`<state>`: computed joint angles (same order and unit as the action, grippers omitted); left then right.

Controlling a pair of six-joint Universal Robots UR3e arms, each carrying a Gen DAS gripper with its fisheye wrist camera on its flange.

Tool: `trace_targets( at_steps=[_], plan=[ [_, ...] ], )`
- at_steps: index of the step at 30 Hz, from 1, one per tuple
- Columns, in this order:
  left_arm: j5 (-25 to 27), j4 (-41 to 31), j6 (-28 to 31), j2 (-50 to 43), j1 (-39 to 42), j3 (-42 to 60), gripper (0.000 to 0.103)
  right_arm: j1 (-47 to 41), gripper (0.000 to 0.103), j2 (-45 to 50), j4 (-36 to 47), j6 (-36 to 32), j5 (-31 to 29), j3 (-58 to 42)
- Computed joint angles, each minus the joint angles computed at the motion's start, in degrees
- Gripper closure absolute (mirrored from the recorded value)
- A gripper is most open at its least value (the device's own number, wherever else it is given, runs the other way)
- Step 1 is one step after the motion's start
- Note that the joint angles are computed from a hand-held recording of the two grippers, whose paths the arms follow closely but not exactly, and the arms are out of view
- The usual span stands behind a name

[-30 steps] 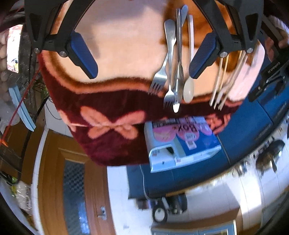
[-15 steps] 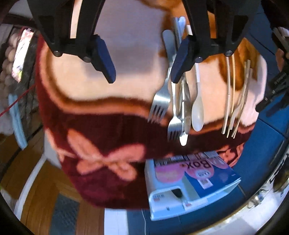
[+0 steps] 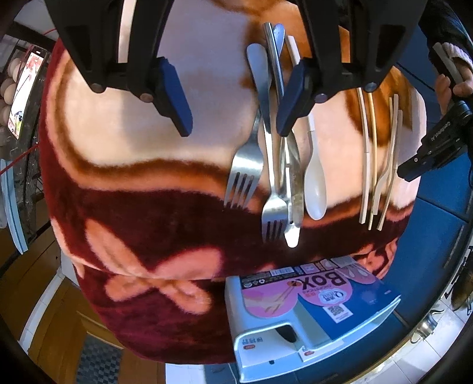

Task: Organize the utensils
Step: 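Move the left tool to a white chopstick while the right tool approaches a metal fork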

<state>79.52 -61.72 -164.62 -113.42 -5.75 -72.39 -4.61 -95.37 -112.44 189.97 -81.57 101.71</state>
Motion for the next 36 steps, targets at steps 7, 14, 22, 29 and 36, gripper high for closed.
trace_targets(
  at_steps=[7,14,22,29,36],
  plan=[
    [-4.1,-3.6,-0.4,-0.5,1.7,2.5,0.079,-0.1,0.046,2.6,0.3,-0.2,-0.5,-2.1],
    [-3.5,-4.6,2.2,0.9,0.1,2.0,0.079,0.3,0.047,3.5,0.4,-0.4,-0.5,-2.6],
    [-1.4,-1.0,0.3,1.1,1.1,-0.8,0.079,0.1,0.049,3.3,0.6,-1.0,-0.3,-2.5],
    [-0.6,-1.5,-0.1,-0.4,3.0,-0.3,0.079,-0.2,0.049,4.2,0.5,-1.4,-0.1,-3.2],
    [-3.1,-3.8,0.2,-1.3,2.6,3.0,0.079,-1.2,0.041,5.9,3.6,-3.6,1.7,-5.4]
  ],
)
